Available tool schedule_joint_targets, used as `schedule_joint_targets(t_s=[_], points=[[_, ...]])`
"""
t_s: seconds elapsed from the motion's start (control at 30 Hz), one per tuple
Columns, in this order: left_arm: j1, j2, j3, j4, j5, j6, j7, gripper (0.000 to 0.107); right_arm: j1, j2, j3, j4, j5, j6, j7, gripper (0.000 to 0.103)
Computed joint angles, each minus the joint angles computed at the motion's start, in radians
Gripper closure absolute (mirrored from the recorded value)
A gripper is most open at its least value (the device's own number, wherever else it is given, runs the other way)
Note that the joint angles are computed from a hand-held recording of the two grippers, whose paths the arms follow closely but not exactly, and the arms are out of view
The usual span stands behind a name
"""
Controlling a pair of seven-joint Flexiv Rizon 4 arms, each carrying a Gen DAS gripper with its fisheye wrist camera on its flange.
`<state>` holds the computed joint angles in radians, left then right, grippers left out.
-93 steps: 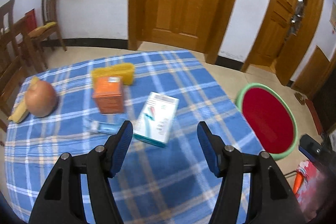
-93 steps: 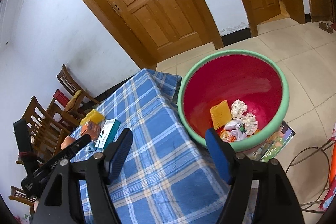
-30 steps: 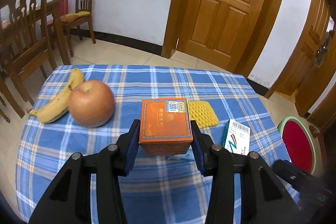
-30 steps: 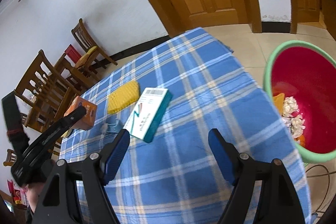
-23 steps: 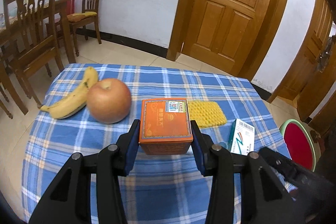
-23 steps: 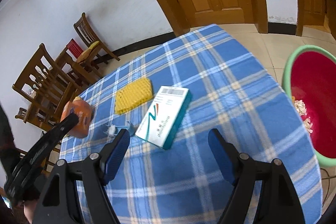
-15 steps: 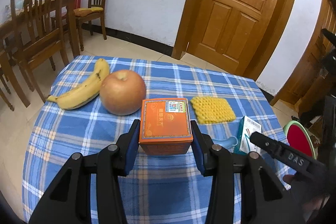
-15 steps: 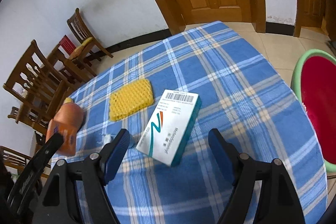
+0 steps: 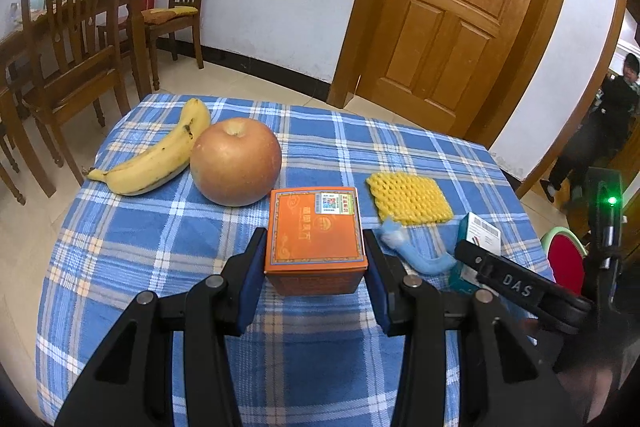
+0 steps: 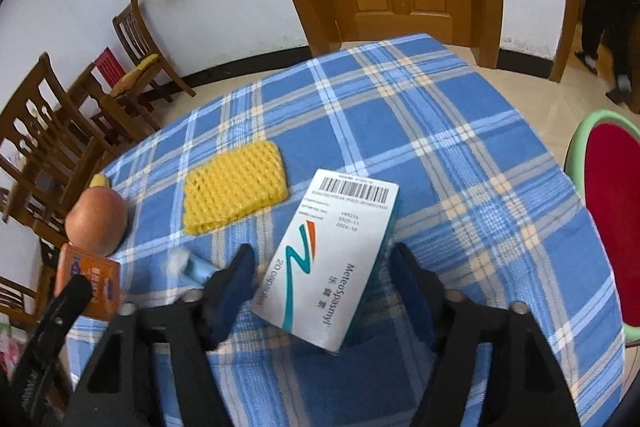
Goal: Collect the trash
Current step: 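Carry the orange box and medicine box over the red bucket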
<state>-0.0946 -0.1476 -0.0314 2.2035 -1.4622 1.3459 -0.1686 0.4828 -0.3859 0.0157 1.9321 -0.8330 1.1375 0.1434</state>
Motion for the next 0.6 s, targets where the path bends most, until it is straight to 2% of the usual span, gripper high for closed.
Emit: schedule_joint_targets(t_s=[0.1, 0.3, 0.6], points=[[0.002, 0.003, 0.002, 0.001, -0.002, -0.009, 0.001, 0.061, 0.002, -0.001, 0.002, -0.003, -0.004, -0.012, -0.015, 0.040], [0.007, 0.007, 0.004, 0.005, 0.011, -0.023, -0.013, 0.061, -0.003, 0.009, 0.002, 0.018, -0.018, 0.026, -0.004, 0.041], [0.007, 0.018, 0.006, 0.020, 0.059, -0.028, -0.053, 0.061, -0.005, 0.046, -0.019, 0.075, -0.096, 0.114, 0.082, 0.041]])
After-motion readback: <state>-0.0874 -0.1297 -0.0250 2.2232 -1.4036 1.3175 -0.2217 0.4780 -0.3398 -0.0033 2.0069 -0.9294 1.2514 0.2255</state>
